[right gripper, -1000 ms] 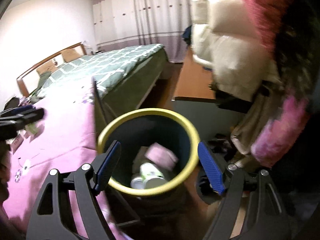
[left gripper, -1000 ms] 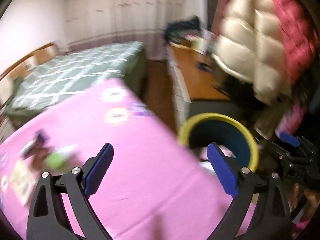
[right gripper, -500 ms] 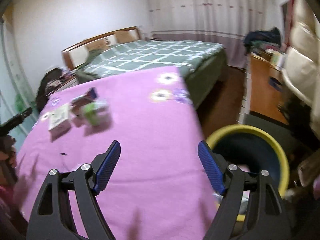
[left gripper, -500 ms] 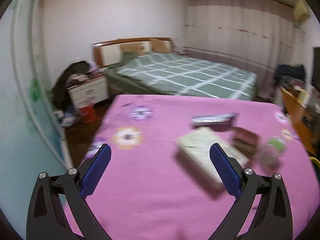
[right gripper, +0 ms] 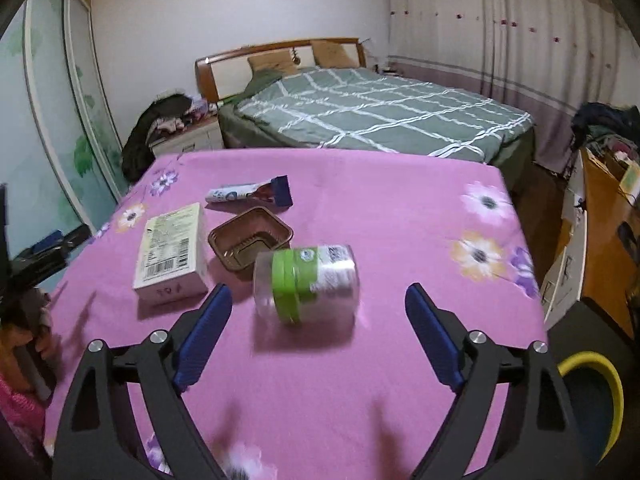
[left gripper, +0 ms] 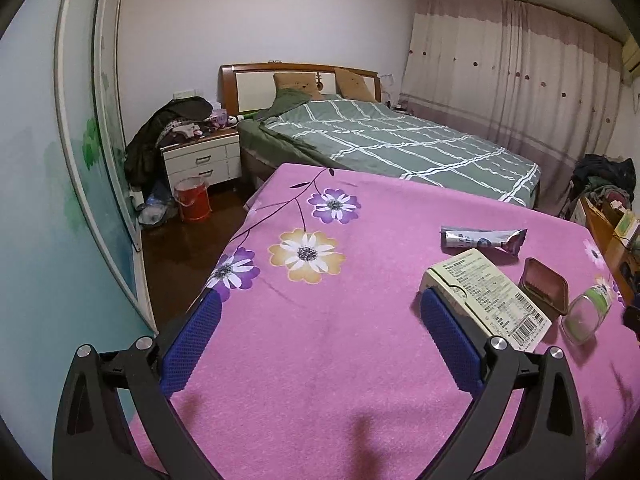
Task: Collect trash
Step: 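Grasp the clear jar with green lid with the right gripper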
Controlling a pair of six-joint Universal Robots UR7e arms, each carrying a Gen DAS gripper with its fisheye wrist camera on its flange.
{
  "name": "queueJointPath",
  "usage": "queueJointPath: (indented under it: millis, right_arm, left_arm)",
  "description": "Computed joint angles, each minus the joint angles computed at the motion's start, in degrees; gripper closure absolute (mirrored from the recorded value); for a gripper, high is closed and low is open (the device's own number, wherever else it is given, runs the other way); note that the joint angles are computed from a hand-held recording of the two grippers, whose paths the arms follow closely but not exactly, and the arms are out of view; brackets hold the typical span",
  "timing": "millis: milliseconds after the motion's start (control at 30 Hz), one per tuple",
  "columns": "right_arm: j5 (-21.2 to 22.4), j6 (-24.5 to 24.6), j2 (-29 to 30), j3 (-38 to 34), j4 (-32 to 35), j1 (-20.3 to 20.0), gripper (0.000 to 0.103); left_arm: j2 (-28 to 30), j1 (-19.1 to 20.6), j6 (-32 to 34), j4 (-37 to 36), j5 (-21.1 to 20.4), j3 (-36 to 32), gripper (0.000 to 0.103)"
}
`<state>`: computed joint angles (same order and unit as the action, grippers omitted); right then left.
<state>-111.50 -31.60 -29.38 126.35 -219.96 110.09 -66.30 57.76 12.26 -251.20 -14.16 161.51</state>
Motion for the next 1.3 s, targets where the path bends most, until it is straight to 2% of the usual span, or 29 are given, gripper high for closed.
queueJointPath:
  millis: [67, 167, 233, 400, 433, 500, 767, 967, 1133, 1300]
  right_arm:
    - [0.37, -0.37, 0.71, -2.21, 3.88, -0.1, 0.018]
    - [-2.06, -1.65, 2.42, -5.05, 5.98, 0.39, 0.018]
    - [-1.99, -1.37, 3.01, -6.11, 7.62, 0.18, 0.018]
    - [-1.75, -0.68, 4.0, -7.21, 8.05, -0.46, 0.018]
    - [-1.63, -0.78, 4.28, -7.45, 7.95, -0.51, 0.02]
    - [-1.64, -0.59, 4.4, -7.73, 8.73, -0.66, 0.035]
    - [-1.48, 1.12, 3.33, -6.65, 9.0, -1.02, 0.035]
    - [-0.74, 3.91, 0.01, -2.13, 5.74, -1.44, 0.035]
    - [-0.71, 4.97, -4.03, 4.1, -1.4, -3.3, 0.035]
    - [-2.93, 5.35, -8.29, 10.89, -11.14, -7.56, 0.035]
  left_arm:
    - [0.85, -0.11, 0.66, -1.16, 0.13, -0.3, 0.005]
    - [-0.03, -1.31, -1.43, 1.22, 1.2, 0.28, 0.005]
    - [-0.04, -1.36, -1.44, 1.32, 1.19, 0.25, 0.005]
    - [0.21, -1.33, -1.77, 1.83, 1.21, 0.17, 0.005]
    - [0.16, -1.32, -1.84, 2.09, 1.23, 0.12, 0.005]
    - [0.37, -1.33, -1.87, 2.28, 1.32, 0.01, 0.005]
    - [0.71, -1.44, -1.94, 2.11, 1.47, -0.02, 0.005]
    - [0.88, -1.65, -2.56, 2.52, 1.67, 0.08, 0.005]
    - [1.12, -1.6, -2.1, 2.02, 1.67, -0.08, 0.005]
    - [1.14, -1.65, -2.06, 1.99, 1.75, -0.07, 0.005]
